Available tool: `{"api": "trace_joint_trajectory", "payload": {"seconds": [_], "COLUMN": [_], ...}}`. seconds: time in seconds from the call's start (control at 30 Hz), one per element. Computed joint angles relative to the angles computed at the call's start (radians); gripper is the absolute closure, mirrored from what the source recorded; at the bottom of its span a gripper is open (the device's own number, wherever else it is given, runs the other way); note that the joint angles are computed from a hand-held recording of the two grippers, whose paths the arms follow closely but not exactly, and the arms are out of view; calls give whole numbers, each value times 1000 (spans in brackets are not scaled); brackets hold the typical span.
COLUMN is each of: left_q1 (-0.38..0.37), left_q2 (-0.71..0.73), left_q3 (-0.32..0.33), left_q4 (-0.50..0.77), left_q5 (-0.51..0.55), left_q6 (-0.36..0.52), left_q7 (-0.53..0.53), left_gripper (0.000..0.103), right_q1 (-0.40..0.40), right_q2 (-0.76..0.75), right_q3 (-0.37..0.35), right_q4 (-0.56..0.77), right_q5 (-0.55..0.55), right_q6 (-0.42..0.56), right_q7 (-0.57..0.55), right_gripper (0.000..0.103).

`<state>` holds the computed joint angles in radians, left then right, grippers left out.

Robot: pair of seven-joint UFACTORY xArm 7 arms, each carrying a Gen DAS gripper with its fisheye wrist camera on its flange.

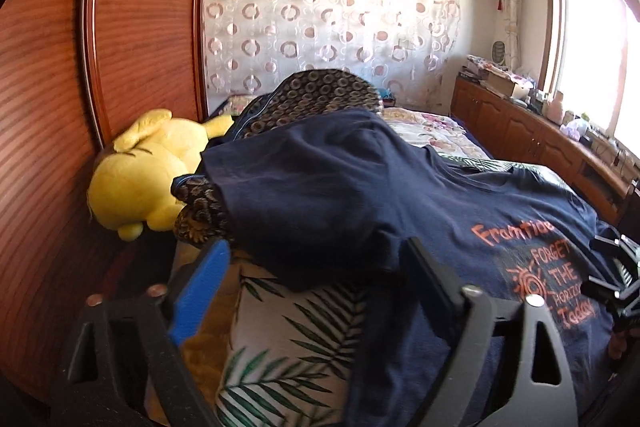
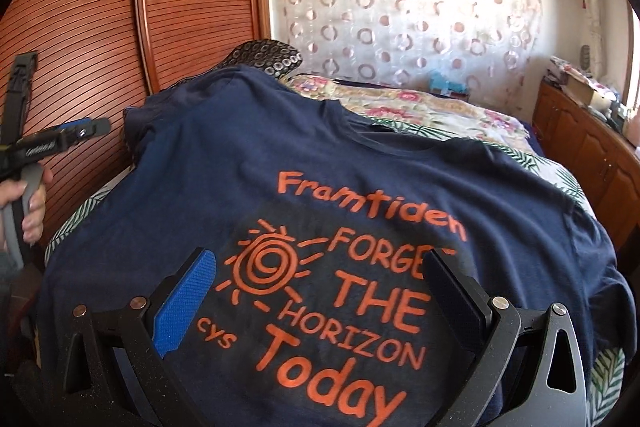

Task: Fold small clothes
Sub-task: 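Move the left gripper to the shirt side by the cushion and grasp it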

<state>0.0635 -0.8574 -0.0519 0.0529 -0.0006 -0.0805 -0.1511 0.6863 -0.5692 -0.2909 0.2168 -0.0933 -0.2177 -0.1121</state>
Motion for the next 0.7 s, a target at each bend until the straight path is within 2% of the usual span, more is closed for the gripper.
{"api": "trace_joint_trajectory", "payload": {"seconds": [0.07, 0.27, 0.37, 0.43, 0.47, 0.57, 0.7], "left_q1": [-33, -108, -90, -117, -142, -154, -152], "left_q2": [57, 206, 275, 300, 310, 323, 338], "left_q3": [90, 240, 229, 262, 290, 299, 297], "left_q4": [23, 113, 153, 167, 172, 171, 177], "left_q5": [3, -21, -38, -43, -47, -54, -63], "left_q6": [-19, -52, -59, -60, -63, -69, -54], "left_q7": [46, 127, 137, 149, 157, 171, 179], "left_gripper": [29, 49, 49, 49, 56, 69, 69], "right_q1": [17, 88, 104, 112, 113, 106, 97], "right_q2": [-33, -22, 11, 44, 43, 77, 79], "right_q3": [-33, -120, -122, -118, -122, -106, -114], "right_q4": [1, 9, 18, 28, 27, 35, 32], "right_q5": [-6, 24, 29, 21, 11, -13, -58], "right_q6": [35, 23, -7, -32, -34, -58, -61], "right_q7": [-17, -81, -79, -61, -53, -15, 26], "right_gripper": [0, 0, 0, 0, 0, 0, 0]}}
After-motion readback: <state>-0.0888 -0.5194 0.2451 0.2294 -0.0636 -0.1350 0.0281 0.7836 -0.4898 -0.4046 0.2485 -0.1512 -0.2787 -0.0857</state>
